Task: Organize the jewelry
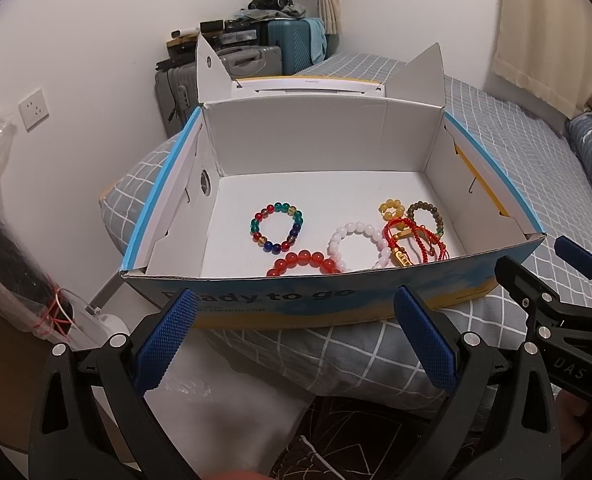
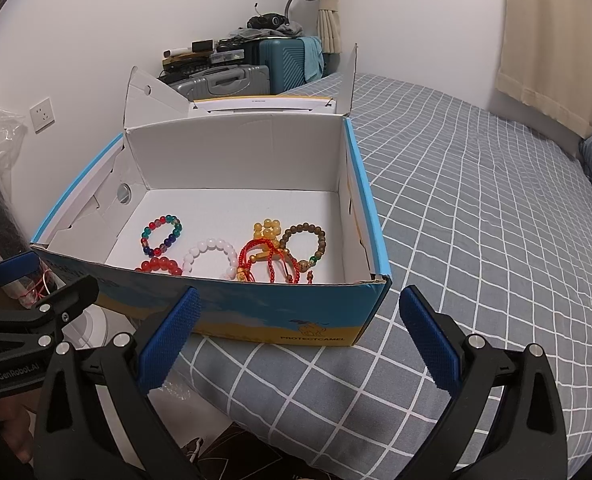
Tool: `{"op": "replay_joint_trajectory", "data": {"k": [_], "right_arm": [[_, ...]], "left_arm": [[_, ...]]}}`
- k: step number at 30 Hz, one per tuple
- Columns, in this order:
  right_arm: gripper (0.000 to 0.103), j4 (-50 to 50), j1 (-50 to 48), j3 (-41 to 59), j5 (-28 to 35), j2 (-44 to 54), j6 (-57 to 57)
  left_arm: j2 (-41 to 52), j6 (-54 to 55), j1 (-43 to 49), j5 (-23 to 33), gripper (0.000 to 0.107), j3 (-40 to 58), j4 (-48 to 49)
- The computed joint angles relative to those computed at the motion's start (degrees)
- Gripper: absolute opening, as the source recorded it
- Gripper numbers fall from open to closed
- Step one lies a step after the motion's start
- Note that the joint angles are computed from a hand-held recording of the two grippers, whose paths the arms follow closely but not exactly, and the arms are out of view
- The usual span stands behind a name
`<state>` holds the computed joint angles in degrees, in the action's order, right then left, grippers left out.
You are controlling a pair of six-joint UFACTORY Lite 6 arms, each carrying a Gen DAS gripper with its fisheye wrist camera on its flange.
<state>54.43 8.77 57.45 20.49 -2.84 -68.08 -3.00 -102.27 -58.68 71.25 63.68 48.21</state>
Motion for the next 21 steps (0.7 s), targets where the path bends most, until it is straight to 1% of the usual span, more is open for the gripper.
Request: {"op": "replay_joint_trajectory", "data": {"k": [21], "right_arm": [[0.095,0.0,0.2,-0.2,-0.1,-0.3,0.1]], "left_arm": [[-0.2,-0.5,-0.4,-0.1,0.097,-0.2,0.7]]}}
